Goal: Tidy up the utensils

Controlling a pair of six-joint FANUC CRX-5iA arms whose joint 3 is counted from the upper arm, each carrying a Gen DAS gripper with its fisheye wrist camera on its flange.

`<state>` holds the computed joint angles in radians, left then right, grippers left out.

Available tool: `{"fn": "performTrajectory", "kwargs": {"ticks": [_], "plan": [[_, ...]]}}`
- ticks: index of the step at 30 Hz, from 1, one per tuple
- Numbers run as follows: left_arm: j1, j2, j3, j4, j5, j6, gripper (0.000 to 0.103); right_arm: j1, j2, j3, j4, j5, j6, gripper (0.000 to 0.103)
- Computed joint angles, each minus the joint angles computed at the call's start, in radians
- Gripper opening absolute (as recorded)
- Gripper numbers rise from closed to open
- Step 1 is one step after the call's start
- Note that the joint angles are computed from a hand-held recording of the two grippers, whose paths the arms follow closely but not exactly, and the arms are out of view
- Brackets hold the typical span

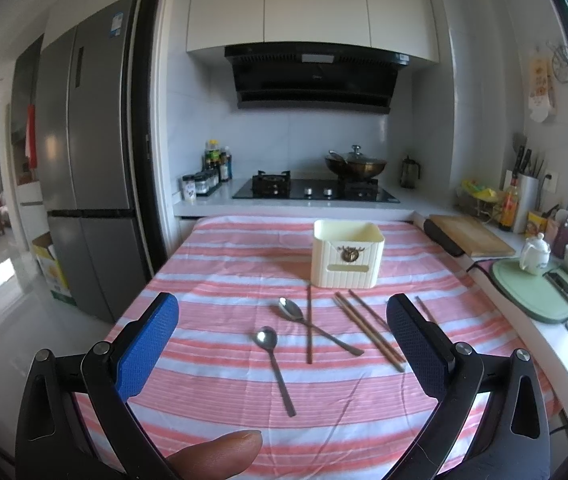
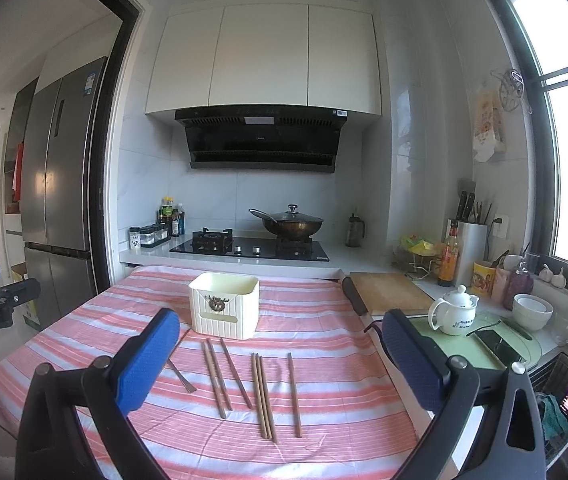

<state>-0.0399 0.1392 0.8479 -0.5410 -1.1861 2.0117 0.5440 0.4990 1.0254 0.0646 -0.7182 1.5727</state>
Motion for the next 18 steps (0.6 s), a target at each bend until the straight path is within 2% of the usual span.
{"fn": "performTrajectory", "kwargs": {"ticks": [18], "plan": [[0.009, 0.005, 0.007, 0.021, 0.000, -0.010, 0.103, -0.006, 0.007, 0.014, -0.005, -0.010, 0.001, 0.103]]}}
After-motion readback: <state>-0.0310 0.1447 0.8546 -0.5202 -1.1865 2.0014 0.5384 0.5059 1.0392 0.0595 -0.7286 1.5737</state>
